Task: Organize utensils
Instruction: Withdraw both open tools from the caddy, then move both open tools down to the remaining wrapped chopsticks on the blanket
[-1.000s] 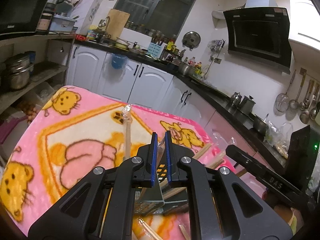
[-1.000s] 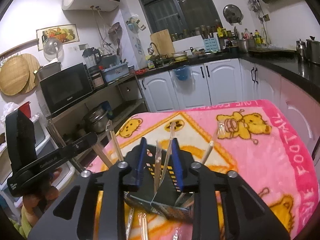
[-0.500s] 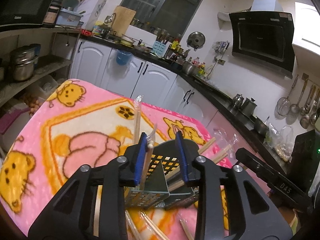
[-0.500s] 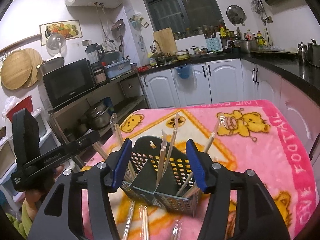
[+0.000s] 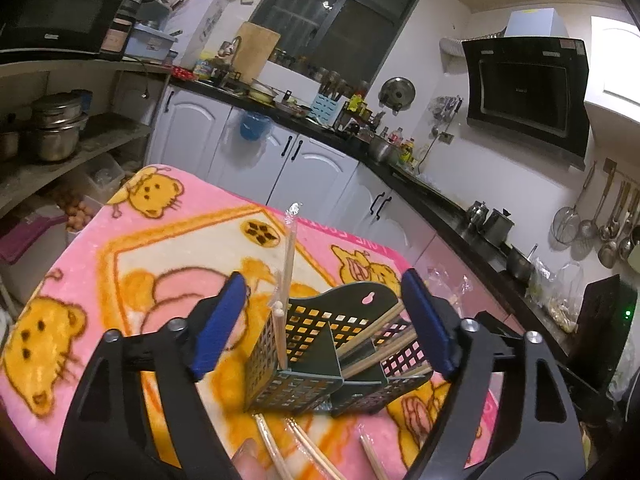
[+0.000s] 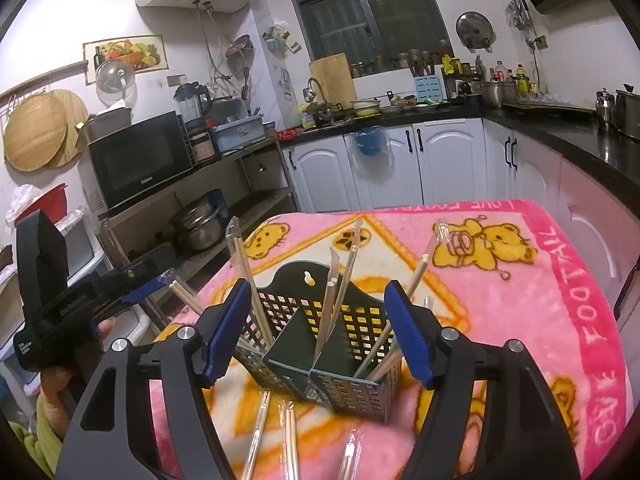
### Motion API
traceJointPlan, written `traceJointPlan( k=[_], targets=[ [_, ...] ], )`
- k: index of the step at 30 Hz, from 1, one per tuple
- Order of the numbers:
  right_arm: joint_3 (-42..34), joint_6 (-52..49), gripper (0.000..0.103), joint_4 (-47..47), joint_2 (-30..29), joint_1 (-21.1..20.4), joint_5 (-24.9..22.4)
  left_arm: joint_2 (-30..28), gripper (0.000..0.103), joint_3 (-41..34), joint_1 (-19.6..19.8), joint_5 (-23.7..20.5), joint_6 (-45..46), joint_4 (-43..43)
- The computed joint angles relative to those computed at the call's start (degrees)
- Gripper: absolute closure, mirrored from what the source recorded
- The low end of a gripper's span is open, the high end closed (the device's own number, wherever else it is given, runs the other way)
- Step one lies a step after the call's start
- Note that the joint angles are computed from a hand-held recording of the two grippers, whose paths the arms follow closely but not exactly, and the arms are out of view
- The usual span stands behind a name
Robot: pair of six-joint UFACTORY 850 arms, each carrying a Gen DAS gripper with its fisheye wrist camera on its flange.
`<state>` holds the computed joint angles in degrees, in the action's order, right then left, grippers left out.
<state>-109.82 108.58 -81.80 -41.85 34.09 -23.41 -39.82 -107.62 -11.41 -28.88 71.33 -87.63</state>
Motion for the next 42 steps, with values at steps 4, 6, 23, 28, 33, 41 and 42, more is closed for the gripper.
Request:
traceJointPlan(
  k=[4,6,23,28,33,41,42],
  targets=[
    [0.57,1.19,0.031,-0.88,0.32,0.15,-0.26,0.73,0.014,0.85,0.17,-0.29,0.39,-0.28],
    [1.32,2.14,0.03,-1.67,0.74,0.15,0.01,1.08,0.011,1.34,0.24,-0.3,0.87,-0.61],
    [2.39,3.15,0.029,-2.33,1.39,0.48,0.02,3.57,0.011,5.41,0.96,-0.16,2.78,-1.94],
    [3.37,4.5,0.028,-3.47,1.92,0.69,0.03,4.31,0.011,6.4,0.85,0.12,3.49,-2.15],
    [5.27,6.82,0.027,-5.75,2.93,1.1,-0.16,4.44,0.011,6.59,0.86,0.03,3.34,-1.72],
    [8.66,9.2,0.027,-7.27,5.03,1.71,-1.1,5.25,0.011,7.93,0.58,0.58,2.83,-0.4],
    [8.75,9.21,0.027,-7.22,5.14,1.56,-1.03,5.39,0.011,8.12,0.52,0.72,2.67,-0.08]
  ],
)
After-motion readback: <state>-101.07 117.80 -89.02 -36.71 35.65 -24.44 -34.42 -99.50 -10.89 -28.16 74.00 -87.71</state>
